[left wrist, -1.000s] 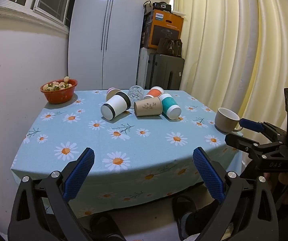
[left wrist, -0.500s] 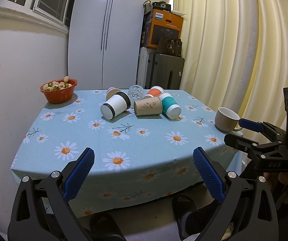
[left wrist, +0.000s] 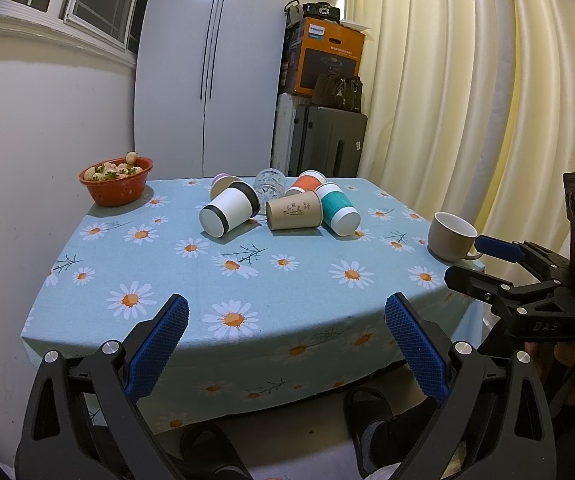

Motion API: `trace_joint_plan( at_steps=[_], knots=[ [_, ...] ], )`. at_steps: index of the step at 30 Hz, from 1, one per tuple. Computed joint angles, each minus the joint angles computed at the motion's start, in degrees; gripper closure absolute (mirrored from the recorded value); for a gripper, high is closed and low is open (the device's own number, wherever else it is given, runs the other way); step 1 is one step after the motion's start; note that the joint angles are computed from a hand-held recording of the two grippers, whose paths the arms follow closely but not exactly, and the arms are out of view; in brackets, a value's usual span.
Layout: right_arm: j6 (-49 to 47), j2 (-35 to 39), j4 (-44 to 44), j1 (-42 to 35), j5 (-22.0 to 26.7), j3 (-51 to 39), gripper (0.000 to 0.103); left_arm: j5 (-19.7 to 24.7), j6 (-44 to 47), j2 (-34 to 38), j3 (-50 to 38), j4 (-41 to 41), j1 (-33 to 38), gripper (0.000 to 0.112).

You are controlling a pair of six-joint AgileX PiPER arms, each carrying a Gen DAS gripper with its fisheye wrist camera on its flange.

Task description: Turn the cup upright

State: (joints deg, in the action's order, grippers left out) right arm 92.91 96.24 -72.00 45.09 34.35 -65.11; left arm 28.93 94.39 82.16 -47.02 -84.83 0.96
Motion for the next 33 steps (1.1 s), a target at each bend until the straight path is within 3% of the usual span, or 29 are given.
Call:
trace_joint_plan(
  at_steps=[33],
  knots=[
    [-3.09, 0.69, 3.00, 0.07, -0.07, -0.67, 0.005, 0.07, -3.84, -0.08, -0.61, 3.69, -0.37, 0.016]
  ],
)
